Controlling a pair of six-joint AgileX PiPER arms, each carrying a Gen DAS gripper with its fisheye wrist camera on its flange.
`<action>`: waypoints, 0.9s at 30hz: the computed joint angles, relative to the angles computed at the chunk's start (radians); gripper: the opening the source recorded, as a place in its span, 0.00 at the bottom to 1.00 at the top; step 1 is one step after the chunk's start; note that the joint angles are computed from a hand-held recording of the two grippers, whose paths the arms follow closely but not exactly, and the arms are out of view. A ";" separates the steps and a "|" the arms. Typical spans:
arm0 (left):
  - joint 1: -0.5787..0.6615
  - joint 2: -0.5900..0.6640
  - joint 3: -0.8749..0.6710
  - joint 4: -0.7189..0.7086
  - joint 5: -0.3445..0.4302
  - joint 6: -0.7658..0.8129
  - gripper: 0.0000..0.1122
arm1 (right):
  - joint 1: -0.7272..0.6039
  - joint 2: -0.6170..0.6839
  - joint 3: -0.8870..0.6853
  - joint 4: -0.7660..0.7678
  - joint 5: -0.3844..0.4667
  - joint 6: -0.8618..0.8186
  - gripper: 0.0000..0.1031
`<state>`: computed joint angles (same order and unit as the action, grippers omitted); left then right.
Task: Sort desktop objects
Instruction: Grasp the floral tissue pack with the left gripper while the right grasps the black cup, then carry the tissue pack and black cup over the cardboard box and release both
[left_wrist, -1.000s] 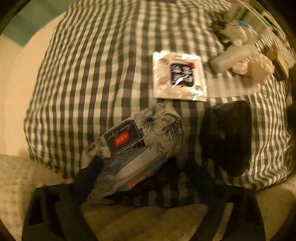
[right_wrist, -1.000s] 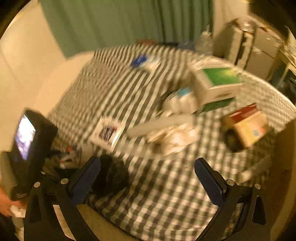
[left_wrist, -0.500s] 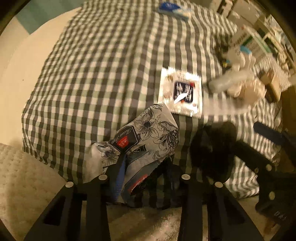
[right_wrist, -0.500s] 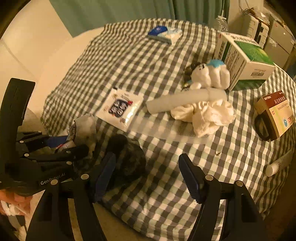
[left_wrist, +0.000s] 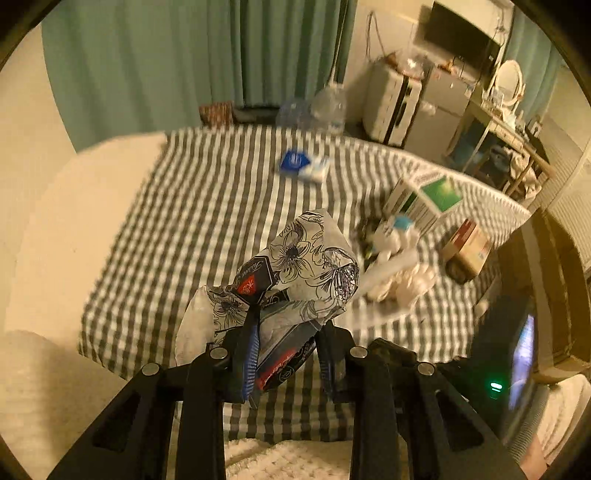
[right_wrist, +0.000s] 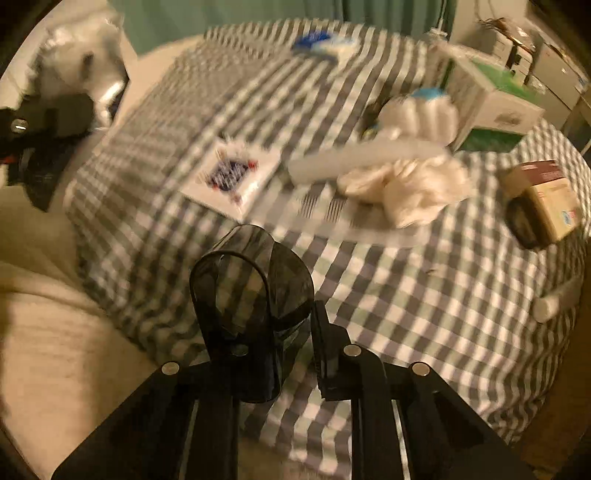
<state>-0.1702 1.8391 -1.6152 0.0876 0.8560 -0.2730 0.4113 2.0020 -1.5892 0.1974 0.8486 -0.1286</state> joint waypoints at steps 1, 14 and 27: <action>0.001 -0.013 0.014 0.005 -0.021 -0.010 0.25 | -0.004 -0.035 0.025 -0.008 -0.006 0.001 0.15; -0.304 -0.383 0.057 0.465 -0.042 -0.447 0.25 | -0.060 -0.709 0.280 -0.139 -0.278 0.132 0.16; -0.566 -0.252 -0.229 0.664 0.174 -0.503 0.25 | -0.287 -0.862 0.320 0.080 -0.267 -0.123 0.16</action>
<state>-0.7358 1.5870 -1.8438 0.7514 1.0298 -0.7765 0.1246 1.1398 -1.2692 0.2773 0.5819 -0.2518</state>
